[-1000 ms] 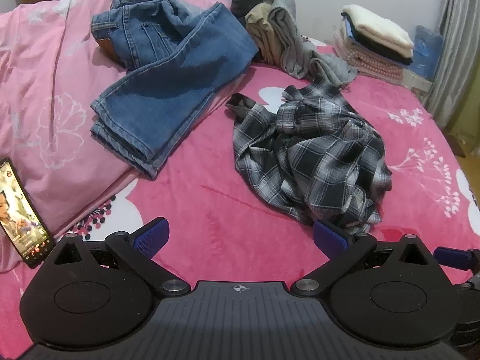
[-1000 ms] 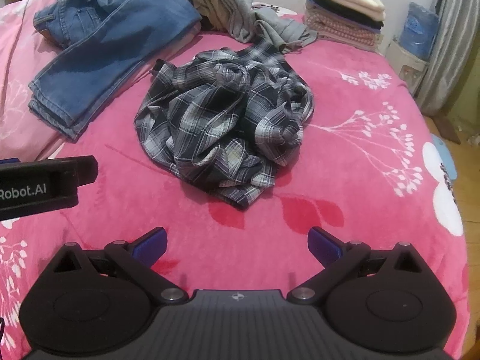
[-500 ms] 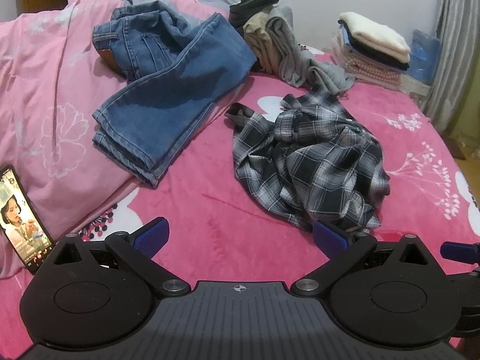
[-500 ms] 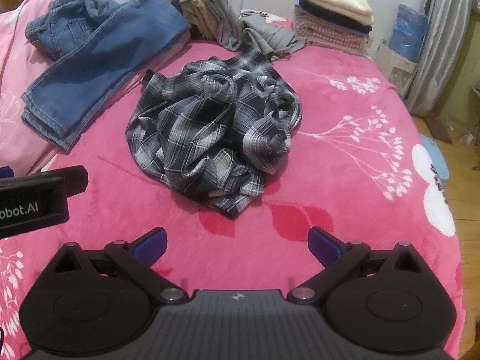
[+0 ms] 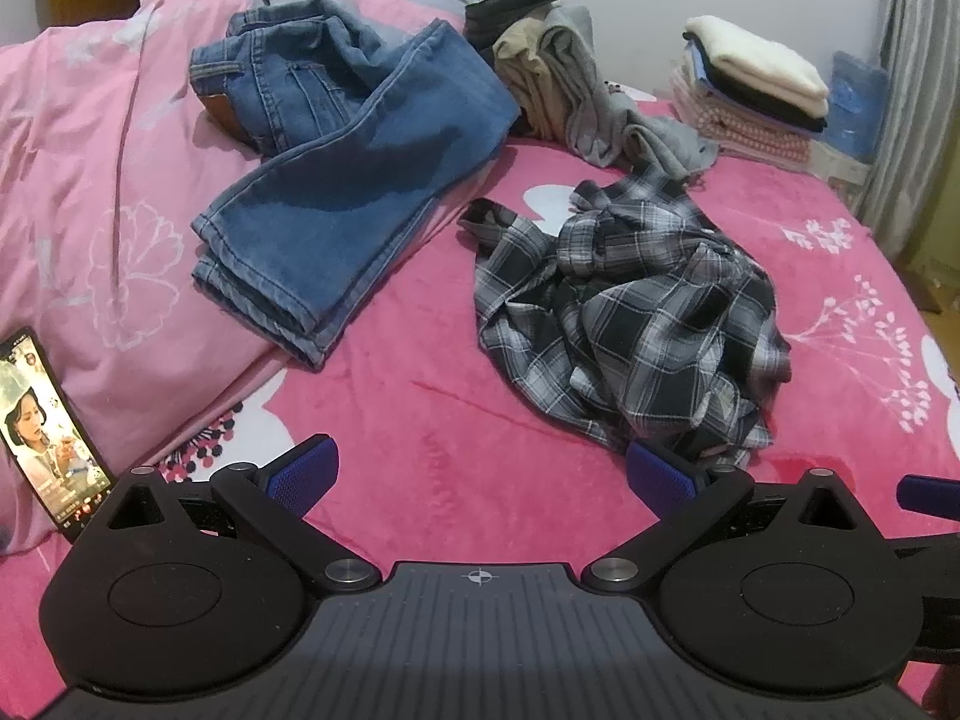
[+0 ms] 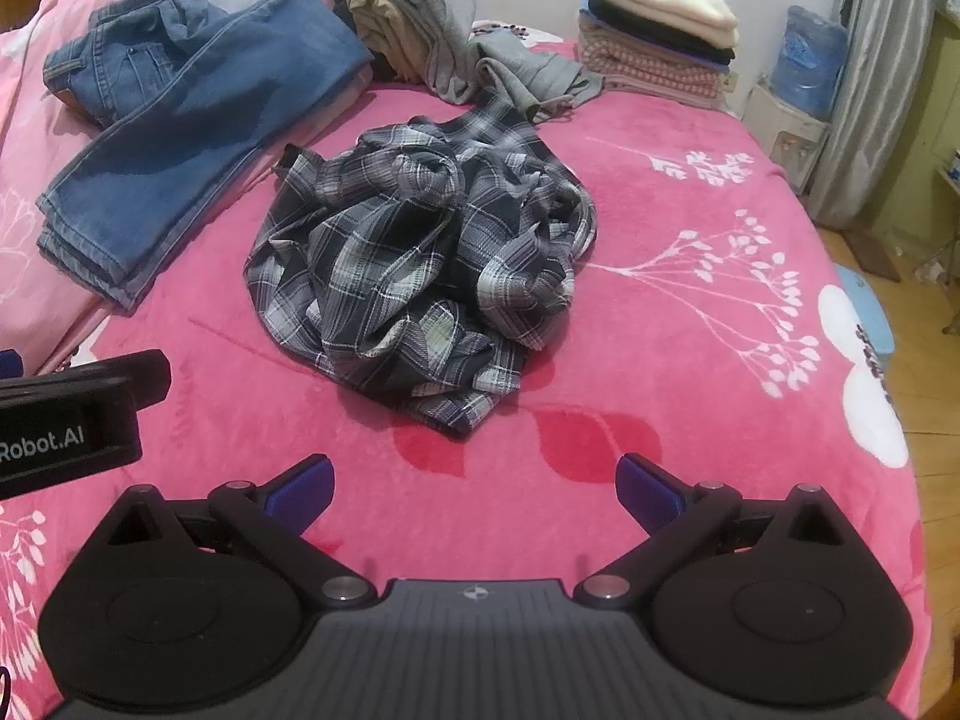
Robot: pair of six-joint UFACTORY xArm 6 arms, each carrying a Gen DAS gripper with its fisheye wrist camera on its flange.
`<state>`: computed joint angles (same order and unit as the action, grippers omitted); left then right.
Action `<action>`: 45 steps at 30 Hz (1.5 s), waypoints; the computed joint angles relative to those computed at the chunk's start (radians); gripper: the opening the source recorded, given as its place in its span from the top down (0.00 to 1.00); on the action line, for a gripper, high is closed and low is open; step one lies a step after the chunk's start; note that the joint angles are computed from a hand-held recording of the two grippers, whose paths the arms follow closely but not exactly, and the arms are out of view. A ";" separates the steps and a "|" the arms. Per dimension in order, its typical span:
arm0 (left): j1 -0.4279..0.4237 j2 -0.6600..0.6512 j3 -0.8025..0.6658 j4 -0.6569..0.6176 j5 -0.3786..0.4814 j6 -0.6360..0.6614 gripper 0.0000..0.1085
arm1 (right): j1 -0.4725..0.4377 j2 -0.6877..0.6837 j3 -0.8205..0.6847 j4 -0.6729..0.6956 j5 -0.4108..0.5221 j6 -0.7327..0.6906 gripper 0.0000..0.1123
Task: Fold clothes
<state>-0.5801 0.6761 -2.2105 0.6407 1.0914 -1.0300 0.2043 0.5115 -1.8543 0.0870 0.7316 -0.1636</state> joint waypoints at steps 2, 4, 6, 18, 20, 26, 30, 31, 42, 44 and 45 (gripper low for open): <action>0.001 -0.001 0.001 -0.004 0.001 -0.002 0.05 | 0.000 -0.003 0.004 -0.001 -0.003 0.001 0.09; 0.002 -0.002 0.002 -0.009 0.001 -0.004 0.05 | 0.000 -0.002 0.001 -0.001 -0.001 0.002 0.09; 0.003 -0.005 0.007 -0.011 0.000 -0.008 0.05 | 0.000 0.001 -0.005 -0.001 0.001 0.002 0.09; 0.002 -0.010 0.016 -0.014 -0.003 -0.008 0.05 | 0.000 -0.013 0.017 0.001 -0.013 0.001 0.09; 0.002 -0.009 0.014 -0.015 -0.001 -0.008 0.05 | 0.000 -0.011 0.015 0.000 -0.013 0.003 0.09; 0.003 -0.006 0.010 -0.018 0.001 -0.006 0.05 | 0.000 -0.014 0.020 0.001 -0.017 0.003 0.09; 0.003 -0.010 0.016 -0.021 0.000 -0.006 0.05 | 0.000 -0.018 0.029 0.000 -0.022 0.005 0.09; 0.003 -0.010 0.016 -0.020 0.001 -0.006 0.05 | 0.001 -0.024 0.038 -0.001 -0.027 0.006 0.09; 0.006 -0.014 0.026 -0.024 -0.011 -0.010 0.05 | -0.001 -0.020 0.035 0.000 -0.036 0.005 0.09; 0.007 -0.022 0.042 -0.019 -0.024 -0.016 0.05 | -0.003 -0.016 0.030 0.003 -0.038 0.005 0.09; 0.007 -0.024 0.046 -0.017 -0.029 -0.019 0.05 | -0.004 -0.014 0.028 0.003 -0.039 0.005 0.09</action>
